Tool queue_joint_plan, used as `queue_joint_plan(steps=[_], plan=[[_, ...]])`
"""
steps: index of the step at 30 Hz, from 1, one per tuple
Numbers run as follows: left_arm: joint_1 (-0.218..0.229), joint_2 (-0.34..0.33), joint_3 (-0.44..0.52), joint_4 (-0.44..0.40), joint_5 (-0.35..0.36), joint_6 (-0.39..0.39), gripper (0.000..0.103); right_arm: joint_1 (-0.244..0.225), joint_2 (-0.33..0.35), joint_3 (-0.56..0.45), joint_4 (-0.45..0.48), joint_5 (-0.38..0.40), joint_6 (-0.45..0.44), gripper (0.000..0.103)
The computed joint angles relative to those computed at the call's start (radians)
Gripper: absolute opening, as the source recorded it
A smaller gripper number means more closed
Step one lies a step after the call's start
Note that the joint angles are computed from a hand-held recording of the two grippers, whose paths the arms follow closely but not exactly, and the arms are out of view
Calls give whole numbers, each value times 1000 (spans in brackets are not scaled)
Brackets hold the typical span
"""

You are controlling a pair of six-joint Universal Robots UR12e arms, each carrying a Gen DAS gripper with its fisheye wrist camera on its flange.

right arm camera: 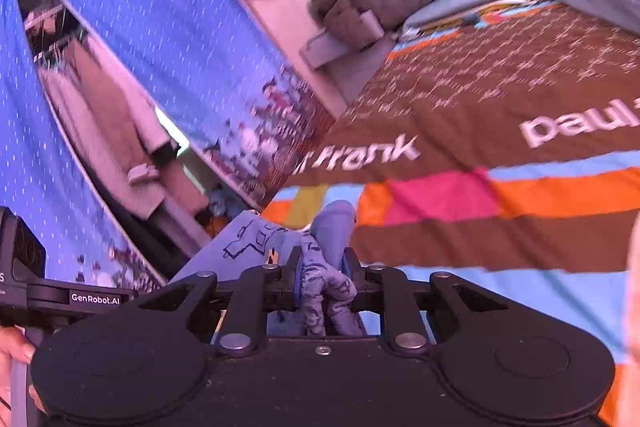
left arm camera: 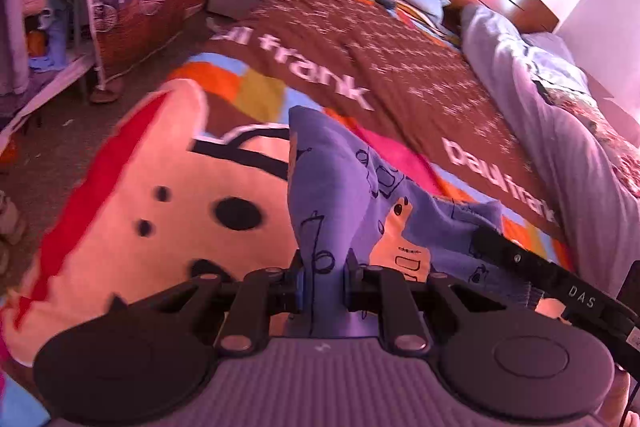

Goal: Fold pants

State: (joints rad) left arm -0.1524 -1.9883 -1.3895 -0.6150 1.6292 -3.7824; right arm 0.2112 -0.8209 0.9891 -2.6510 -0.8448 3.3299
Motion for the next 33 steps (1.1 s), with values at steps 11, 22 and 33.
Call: queue_joint_plan(steps=[11,22,33], plan=[[53,7,-81,4,-40,-1,19,52,61,-66,138,-50,-14,20],[54,7,-88,7,-43,-2,26,54,68,-55,135,-88,-34,24],[20,5,-48,-37,91,6,87,83,21,17,14,-251,-168,63]])
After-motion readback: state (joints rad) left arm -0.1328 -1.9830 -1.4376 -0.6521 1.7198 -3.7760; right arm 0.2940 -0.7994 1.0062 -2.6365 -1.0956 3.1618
